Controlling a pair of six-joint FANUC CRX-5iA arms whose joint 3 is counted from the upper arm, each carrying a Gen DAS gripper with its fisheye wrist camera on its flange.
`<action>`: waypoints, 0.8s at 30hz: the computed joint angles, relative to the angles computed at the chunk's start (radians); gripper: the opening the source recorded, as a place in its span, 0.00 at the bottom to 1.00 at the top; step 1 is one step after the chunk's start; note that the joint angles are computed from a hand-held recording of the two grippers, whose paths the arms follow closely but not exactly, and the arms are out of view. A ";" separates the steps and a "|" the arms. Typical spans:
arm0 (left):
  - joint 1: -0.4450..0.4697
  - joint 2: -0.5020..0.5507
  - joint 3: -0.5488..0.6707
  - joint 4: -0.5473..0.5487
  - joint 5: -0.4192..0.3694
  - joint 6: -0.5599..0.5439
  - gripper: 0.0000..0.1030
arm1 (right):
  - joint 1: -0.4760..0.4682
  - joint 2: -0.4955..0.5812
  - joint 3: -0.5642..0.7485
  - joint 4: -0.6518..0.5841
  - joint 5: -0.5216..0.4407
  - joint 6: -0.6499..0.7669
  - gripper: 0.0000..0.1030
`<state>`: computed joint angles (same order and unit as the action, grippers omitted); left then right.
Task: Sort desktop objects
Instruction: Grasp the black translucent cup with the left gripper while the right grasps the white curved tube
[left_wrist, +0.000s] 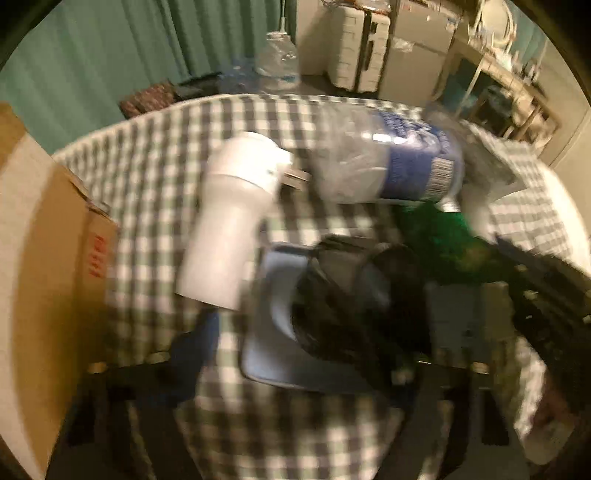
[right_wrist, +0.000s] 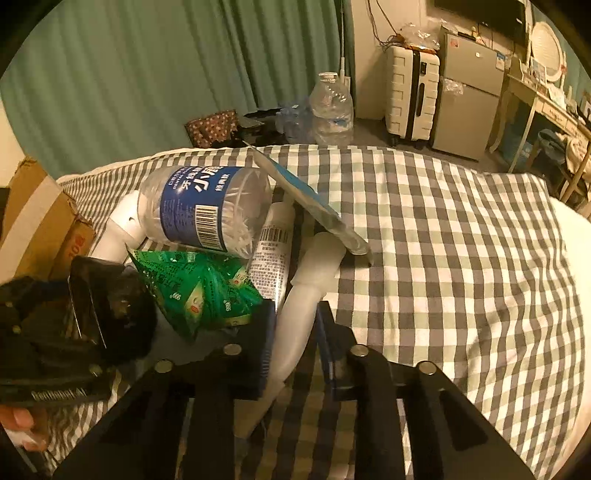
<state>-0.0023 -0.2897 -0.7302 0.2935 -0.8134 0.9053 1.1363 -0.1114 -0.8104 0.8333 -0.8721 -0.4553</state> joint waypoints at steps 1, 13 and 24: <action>0.006 -0.007 0.001 0.009 -0.016 -0.012 0.55 | 0.007 -0.002 0.004 -0.006 -0.008 0.011 0.14; 0.039 -0.109 -0.021 0.091 -0.034 -0.132 0.09 | 0.037 -0.062 0.012 0.013 -0.072 -0.017 0.11; 0.055 -0.073 -0.014 0.112 -0.032 -0.138 0.08 | 0.076 -0.122 0.018 0.079 -0.165 -0.034 0.11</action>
<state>0.0524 -0.3625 -0.7441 0.4057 -0.8458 0.7672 1.2124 -0.2336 -0.7921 0.9124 -1.0371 -0.4895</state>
